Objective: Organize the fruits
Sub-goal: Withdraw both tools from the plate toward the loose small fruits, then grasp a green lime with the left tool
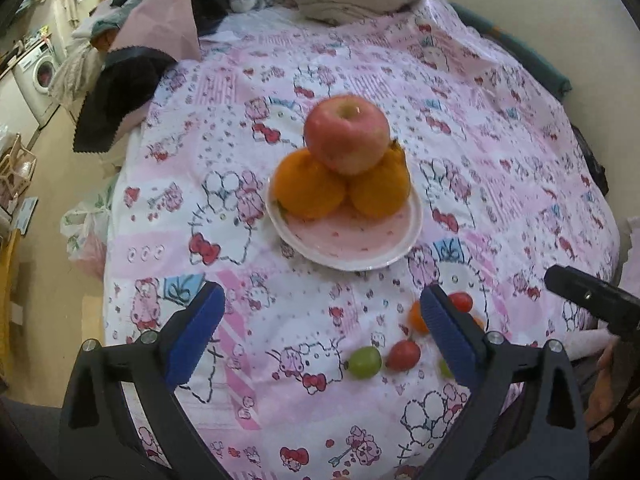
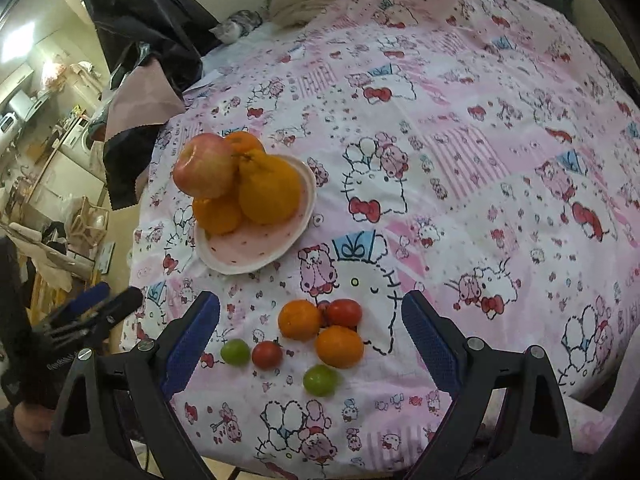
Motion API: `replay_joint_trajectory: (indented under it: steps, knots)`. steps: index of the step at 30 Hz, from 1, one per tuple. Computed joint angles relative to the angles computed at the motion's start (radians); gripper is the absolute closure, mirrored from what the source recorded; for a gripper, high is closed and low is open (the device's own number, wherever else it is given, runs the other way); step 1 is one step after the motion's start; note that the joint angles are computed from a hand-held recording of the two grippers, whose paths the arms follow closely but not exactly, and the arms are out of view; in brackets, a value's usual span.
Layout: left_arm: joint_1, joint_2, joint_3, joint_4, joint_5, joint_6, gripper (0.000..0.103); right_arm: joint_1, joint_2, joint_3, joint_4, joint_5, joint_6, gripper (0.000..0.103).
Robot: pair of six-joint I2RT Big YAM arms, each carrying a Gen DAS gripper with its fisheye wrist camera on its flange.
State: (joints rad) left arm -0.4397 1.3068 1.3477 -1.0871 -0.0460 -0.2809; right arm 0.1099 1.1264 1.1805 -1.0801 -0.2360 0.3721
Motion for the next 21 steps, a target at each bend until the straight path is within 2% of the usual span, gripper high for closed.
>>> replay_joint_trajectory:
  steps: [6,11,14,17,21]
  knots:
    - [-0.004,0.017,-0.008,-0.015,0.005,0.011,0.006,-0.024,0.029,-0.002,-0.024,-0.044,0.054,0.008]
    - [0.011,0.048,-0.008,-0.048,0.051,0.004,0.006,-0.047,0.067,0.001,-0.053,-0.066,0.098,0.008]
    - [0.010,0.058,-0.016,-0.059,0.052,0.011,0.007,-0.057,0.090,0.008,-0.063,-0.093,0.120,0.008]
    - [0.011,0.069,-0.027,-0.075,0.062,0.026,0.012,-0.058,0.113,0.018,-0.059,-0.122,0.141,0.008]
    - [0.012,0.090,-0.031,-0.100,0.127,0.043,0.020,-0.046,0.147,0.034,-0.062,-0.147,0.158,0.008]
